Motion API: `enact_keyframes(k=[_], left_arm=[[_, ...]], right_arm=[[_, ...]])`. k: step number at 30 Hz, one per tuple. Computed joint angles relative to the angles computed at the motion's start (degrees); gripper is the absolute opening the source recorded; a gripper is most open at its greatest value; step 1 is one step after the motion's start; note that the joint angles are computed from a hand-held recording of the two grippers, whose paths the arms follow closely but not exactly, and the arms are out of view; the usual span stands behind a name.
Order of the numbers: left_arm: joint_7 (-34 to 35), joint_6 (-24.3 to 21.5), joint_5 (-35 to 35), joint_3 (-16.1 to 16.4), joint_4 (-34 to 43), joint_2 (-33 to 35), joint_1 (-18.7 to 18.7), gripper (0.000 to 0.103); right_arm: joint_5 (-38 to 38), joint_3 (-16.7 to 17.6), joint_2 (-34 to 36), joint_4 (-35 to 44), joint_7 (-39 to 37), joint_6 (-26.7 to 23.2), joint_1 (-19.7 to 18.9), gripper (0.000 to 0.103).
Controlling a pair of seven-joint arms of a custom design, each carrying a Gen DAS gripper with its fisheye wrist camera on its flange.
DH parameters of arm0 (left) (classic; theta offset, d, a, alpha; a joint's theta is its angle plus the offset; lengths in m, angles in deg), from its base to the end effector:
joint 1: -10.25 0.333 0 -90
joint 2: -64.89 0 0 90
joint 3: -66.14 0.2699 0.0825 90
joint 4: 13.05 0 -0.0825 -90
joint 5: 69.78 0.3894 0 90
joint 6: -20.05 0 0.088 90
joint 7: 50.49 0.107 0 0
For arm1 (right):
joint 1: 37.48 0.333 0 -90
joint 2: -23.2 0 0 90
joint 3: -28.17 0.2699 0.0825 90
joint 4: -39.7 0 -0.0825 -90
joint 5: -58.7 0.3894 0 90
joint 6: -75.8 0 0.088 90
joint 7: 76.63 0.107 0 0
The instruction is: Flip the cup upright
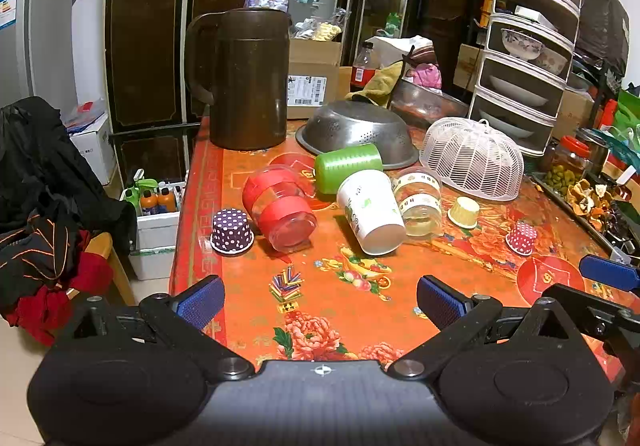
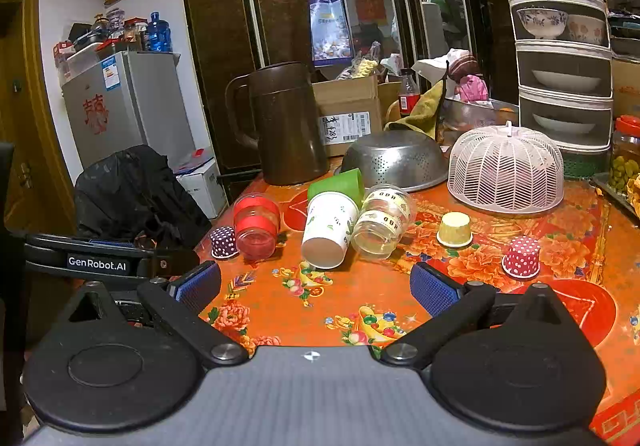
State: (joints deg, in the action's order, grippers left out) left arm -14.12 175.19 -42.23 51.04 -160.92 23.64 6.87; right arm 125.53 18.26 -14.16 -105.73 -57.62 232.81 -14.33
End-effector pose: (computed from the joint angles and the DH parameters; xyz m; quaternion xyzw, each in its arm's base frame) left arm 0.3945 -0.1581 0.5361 -0.7024 0.5479 -0.3222 0.3204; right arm 0.4297 0.0591 0.5208 -0.7255 0.4153 -0.1780 0.5191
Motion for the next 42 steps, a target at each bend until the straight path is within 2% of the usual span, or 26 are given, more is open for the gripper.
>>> enact_keyframes(k=[42], left_arm=[[0.5,-0.5,-1.1,0.5,-0.1,0.2,-0.9,0.103]], right_arm=[[-3.0,0.0,-0.8,-0.6,3.1,-0.8,-0.4,0.102]])
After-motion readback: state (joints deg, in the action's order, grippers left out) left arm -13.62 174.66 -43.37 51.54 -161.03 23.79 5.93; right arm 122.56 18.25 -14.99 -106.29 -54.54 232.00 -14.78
